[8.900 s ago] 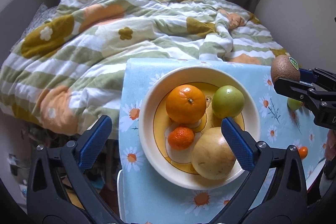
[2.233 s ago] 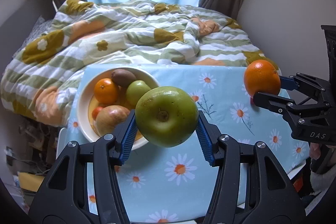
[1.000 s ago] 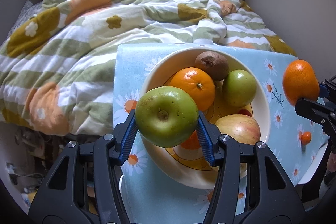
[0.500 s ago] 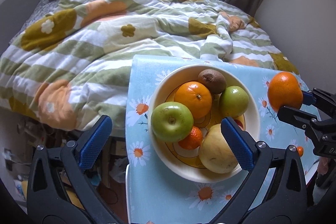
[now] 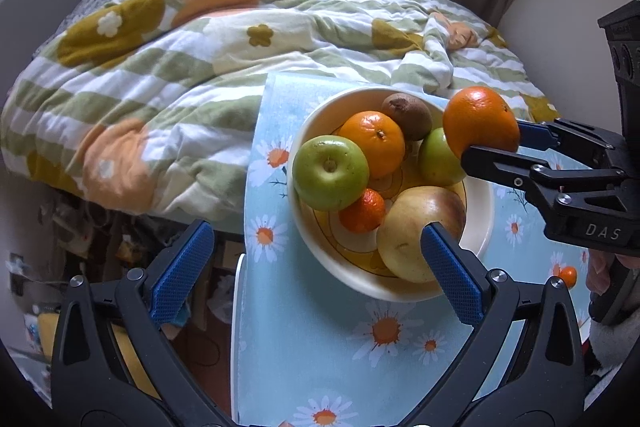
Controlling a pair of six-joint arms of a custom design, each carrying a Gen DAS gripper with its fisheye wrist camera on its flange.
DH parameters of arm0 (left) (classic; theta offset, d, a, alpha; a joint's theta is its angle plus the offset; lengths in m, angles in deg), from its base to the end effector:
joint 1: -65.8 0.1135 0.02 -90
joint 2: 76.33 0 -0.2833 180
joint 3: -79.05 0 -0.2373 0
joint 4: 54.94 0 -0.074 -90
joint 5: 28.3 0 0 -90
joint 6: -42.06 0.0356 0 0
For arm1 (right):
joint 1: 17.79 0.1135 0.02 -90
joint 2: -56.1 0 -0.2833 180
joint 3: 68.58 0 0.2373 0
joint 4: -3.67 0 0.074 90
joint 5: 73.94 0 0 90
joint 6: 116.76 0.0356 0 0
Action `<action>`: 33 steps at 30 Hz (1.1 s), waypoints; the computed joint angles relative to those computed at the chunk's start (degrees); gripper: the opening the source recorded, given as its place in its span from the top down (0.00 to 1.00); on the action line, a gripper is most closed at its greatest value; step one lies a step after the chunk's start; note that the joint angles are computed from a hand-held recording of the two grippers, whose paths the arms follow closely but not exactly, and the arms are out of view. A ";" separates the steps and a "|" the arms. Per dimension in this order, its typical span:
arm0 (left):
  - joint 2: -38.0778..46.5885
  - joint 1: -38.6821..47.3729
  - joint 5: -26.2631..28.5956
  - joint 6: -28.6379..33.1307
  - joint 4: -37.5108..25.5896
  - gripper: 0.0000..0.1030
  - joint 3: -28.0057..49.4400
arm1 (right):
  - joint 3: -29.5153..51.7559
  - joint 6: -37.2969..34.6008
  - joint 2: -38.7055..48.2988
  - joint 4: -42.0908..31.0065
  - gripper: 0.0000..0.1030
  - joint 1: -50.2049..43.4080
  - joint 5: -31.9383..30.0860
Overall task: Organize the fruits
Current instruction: 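Lower the orange into the bowl with the right tool and release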
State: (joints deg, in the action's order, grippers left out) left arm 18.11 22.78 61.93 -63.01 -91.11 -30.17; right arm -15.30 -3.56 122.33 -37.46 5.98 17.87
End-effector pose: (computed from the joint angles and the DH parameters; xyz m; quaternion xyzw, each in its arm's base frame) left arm 0.2297 -0.2146 0.2060 0.2337 0.9368 -0.1280 0.2266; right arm 0.1847 0.0801 0.2308 0.0001 0.9512 0.1091 0.2888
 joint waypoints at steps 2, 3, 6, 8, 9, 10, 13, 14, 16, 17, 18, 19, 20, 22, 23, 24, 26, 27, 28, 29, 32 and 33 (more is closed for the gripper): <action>-0.31 -0.03 -0.12 -0.49 0.02 0.00 -0.44 | -0.03 -0.65 1.67 1.40 0.48 -0.28 -0.73; -0.39 -0.09 -0.26 -0.77 0.00 0.00 -0.57 | -0.03 -0.97 2.42 2.11 0.48 -0.44 -1.13; -0.97 0.05 -0.11 -1.54 0.09 0.00 -1.30 | -0.38 -1.26 3.83 4.07 0.48 -0.75 -2.30; -1.21 0.17 0.12 -1.95 0.32 0.00 -1.79 | -0.73 -1.34 4.65 5.24 0.48 -1.13 -3.37; -1.24 0.15 0.08 -2.00 0.31 0.00 -1.94 | -0.81 -1.28 5.10 5.54 0.48 -1.18 -3.66; -1.17 0.05 -0.03 -2.04 0.16 0.00 -1.92 | -0.81 -1.29 5.53 5.74 0.48 -1.34 -3.91; -1.23 -0.03 0.00 -2.19 0.30 0.00 -2.28 | -0.61 -0.76 6.58 5.81 0.47 -1.72 -4.58; -1.29 -0.02 0.13 -2.31 0.28 0.00 -2.38 | -0.57 -0.55 6.78 5.66 0.45 -2.06 -5.27; -1.40 -0.19 0.22 -2.34 0.22 0.00 -2.55 | -1.77 0.34 4.70 6.89 0.31 -2.62 -5.96; -1.47 -0.33 0.15 -2.26 0.10 0.00 -2.57 | -2.42 0.79 3.16 7.19 0.12 -2.64 -5.67; -1.60 -0.46 0.17 -2.17 -0.05 0.00 -2.59 | -2.94 1.11 1.70 7.27 0.05 -2.55 -5.05; -1.69 -0.60 0.24 -2.11 -0.09 0.00 -2.65 | -3.31 1.32 0.37 7.03 0.00 -2.51 -4.33; -1.72 -0.71 0.39 -2.04 -0.16 0.00 -2.66 | -3.30 1.43 -0.45 6.37 0.00 -2.49 -3.67; -1.68 -0.99 0.51 -1.92 -0.30 0.00 -2.57 | -2.95 1.76 -1.27 4.88 0.00 -2.36 -2.26; -1.70 -1.13 0.49 -1.84 -0.35 0.00 -2.52 | -2.83 2.16 -1.77 4.14 0.00 -2.12 -1.55; -1.81 -1.15 0.60 -1.70 -0.42 0.00 -2.47 | -2.73 2.35 -2.24 3.50 0.00 -2.16 -1.12; -2.10 -1.33 0.74 -1.50 -0.60 0.00 -2.27 | -2.69 2.78 -3.53 2.54 0.00 -1.96 0.10; -2.29 -1.59 0.62 -1.45 -0.79 0.00 -2.10 | -2.55 3.01 -4.04 1.97 0.00 -1.73 0.77; -2.47 -1.81 0.55 -1.32 -1.13 0.00 -1.81 | -2.36 3.34 -4.55 1.29 0.00 -1.47 1.45; -2.69 -2.01 0.45 -1.18 -1.52 0.00 -1.52 | -2.24 3.55 -5.22 0.59 0.00 -1.47 1.88; -3.52 -2.75 0.07 -0.74 -2.79 0.00 -0.52 | -1.57 4.75 -7.85 -2.10 0.00 -0.75 3.58; -3.82 -3.03 -0.09 -0.60 -3.25 0.00 -0.09 | -1.28 5.27 -8.96 -3.18 0.00 -0.37 4.28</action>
